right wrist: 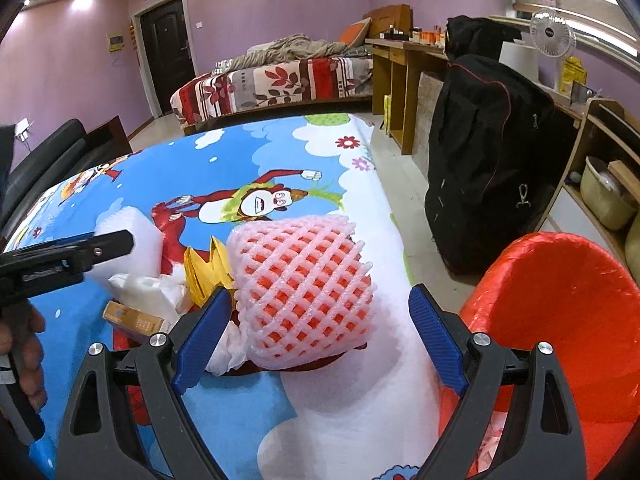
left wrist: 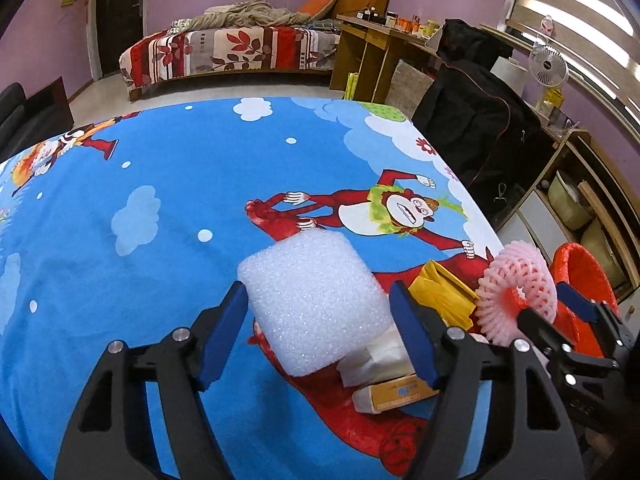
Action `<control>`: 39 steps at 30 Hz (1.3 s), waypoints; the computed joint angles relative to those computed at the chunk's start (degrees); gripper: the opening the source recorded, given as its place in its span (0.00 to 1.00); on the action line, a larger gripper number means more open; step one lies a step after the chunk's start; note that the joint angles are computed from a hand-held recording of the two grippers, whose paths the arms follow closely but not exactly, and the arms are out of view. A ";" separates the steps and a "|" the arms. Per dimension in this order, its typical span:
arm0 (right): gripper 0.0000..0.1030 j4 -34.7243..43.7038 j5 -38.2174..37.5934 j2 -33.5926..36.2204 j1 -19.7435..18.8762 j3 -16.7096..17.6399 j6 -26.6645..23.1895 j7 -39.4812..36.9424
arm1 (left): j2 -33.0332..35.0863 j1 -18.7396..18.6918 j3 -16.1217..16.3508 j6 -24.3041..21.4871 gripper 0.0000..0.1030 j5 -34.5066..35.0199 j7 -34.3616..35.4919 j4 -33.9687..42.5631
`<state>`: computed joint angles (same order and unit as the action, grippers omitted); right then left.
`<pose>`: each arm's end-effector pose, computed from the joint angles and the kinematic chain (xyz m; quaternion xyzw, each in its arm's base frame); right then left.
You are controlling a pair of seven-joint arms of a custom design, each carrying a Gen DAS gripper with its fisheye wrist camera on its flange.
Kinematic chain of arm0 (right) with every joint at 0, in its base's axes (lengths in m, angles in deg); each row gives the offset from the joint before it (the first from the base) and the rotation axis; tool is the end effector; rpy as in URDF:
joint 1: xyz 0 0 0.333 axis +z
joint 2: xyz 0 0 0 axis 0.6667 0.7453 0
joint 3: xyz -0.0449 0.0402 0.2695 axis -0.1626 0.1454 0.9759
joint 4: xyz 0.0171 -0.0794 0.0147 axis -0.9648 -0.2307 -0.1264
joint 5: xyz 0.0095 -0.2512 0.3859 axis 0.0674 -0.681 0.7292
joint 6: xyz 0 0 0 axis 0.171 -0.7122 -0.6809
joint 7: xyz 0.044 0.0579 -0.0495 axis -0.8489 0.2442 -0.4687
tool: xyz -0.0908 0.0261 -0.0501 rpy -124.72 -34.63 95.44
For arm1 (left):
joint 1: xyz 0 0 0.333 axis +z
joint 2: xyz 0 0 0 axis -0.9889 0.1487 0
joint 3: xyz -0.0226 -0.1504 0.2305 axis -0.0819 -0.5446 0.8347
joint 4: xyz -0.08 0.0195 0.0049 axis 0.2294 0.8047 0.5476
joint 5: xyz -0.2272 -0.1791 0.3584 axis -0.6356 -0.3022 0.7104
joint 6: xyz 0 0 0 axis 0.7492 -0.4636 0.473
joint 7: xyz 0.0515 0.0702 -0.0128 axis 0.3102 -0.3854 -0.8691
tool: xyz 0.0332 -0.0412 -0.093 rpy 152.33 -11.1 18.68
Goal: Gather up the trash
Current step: 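Grasp the pink foam net with the right tool while the left tool grasps the white foam block, then carry the foam net and foam block over the red bin and open both tools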
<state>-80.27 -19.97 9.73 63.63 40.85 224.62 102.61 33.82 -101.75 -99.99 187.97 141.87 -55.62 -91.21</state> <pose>0.5410 0.2115 0.3245 -0.8127 0.4343 -0.1389 0.3627 0.4848 -0.3623 0.3154 -0.8060 0.4798 -0.2460 0.2440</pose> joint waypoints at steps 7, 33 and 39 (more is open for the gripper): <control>0.70 0.49 -0.39 0.95 -0.24 0.25 -0.43 0.15 | -2.55 0.02 -0.59 -0.11 0.68 1.47 -2.23 -1.66; 0.23 -5.15 12.10 -8.11 0.67 -3.05 -2.65 -10.82 | -6.31 0.00 -2.37 -2.13 0.67 4.40 -4.92 -2.63; 0.23 -7.50 14.12 -11.68 1.10 -4.29 -1.46 -12.71 | -7.10 0.00 -2.86 -2.25 0.67 5.26 -5.55 -2.66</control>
